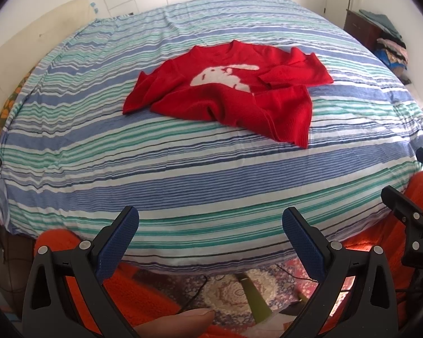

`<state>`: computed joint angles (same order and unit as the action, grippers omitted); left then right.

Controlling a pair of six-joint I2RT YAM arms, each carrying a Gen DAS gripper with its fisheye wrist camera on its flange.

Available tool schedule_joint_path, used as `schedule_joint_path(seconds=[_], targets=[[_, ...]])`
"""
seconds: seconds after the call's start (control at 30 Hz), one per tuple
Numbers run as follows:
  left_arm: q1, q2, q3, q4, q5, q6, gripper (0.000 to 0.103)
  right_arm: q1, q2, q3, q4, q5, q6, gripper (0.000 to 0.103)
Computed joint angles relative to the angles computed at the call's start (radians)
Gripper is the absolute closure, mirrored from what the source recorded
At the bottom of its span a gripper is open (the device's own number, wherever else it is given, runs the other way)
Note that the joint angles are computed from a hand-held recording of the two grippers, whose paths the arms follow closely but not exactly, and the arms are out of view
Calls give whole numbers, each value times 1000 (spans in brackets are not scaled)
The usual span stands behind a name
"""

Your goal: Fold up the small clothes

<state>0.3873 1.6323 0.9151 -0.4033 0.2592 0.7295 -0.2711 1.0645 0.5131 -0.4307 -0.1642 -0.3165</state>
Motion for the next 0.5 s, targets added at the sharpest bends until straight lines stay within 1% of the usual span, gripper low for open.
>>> schedule_joint_path(seconds=[0.5], targets=[[1, 5, -4, 12, -4, 2, 1, 5, 11, -5, 11, 4, -3, 0]])
